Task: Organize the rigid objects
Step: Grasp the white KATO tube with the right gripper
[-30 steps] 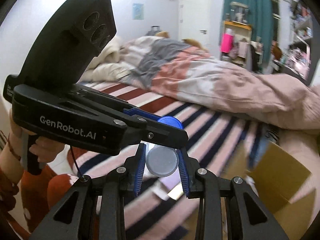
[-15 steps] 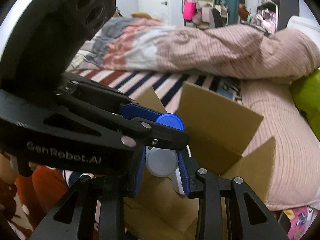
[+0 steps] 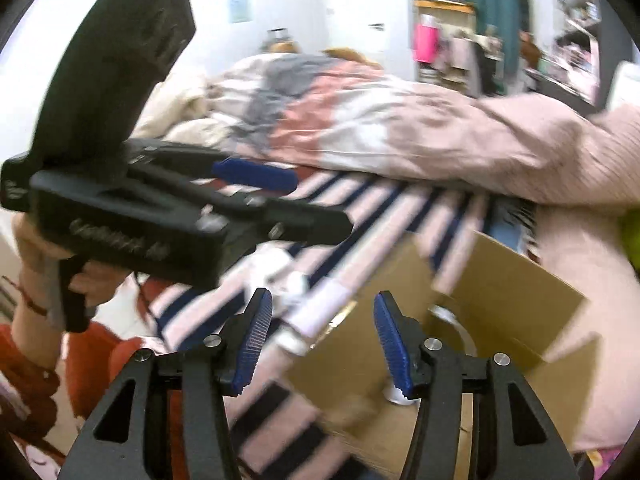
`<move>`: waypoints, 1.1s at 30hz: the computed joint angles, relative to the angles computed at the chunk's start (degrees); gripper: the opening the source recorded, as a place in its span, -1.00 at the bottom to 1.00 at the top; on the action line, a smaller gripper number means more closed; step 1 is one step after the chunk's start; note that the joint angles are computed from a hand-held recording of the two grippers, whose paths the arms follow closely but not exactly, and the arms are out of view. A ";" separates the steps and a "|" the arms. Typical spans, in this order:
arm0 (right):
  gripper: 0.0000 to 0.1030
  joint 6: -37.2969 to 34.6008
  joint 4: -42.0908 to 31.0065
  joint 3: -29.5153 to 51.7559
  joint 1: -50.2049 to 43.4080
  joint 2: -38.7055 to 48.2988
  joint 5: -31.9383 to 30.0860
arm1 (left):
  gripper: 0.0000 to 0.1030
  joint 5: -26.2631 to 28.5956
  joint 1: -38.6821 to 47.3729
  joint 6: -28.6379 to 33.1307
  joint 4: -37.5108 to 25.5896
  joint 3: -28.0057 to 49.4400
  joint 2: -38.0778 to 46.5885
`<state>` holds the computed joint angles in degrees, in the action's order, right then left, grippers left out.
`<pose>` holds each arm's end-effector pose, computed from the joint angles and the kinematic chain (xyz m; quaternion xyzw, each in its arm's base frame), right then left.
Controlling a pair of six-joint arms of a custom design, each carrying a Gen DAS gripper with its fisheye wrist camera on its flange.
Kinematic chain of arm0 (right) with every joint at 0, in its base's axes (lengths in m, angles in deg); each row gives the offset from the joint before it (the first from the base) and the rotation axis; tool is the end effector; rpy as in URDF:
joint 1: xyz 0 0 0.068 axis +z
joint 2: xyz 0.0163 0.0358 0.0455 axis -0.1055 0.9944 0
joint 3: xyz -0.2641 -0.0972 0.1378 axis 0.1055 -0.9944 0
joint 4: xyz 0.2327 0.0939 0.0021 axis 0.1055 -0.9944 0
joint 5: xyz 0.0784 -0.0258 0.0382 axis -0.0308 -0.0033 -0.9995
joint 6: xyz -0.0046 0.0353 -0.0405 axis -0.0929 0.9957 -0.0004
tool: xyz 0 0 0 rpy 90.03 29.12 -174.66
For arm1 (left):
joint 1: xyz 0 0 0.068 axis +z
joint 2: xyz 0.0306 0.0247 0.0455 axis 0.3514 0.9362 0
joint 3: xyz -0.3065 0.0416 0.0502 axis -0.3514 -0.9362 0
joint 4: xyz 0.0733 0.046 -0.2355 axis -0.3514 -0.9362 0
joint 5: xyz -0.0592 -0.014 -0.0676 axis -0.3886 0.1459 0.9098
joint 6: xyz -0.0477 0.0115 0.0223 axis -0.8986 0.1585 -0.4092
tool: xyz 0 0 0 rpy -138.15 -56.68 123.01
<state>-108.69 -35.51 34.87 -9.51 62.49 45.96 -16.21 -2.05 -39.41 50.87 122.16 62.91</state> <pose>0.2743 0.0079 0.2187 -0.4292 0.8033 0.2321 0.3416 0.2170 -0.0860 0.2518 -0.0014 0.9238 -0.0887 0.3724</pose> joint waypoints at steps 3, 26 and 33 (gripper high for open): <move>-0.04 3.29 3.00 -3.20 7.77 -1.60 2.62 | 0.34 -0.57 6.42 2.83 1.36 -7.48 -6.33; -0.03 20.87 24.38 -1.50 38.10 24.43 22.94 | 0.34 18.14 40.21 21.78 24.37 -29.36 -2.38; -0.03 17.52 22.46 -2.76 39.96 24.20 18.11 | 0.34 18.62 42.40 21.36 25.61 -29.96 -0.88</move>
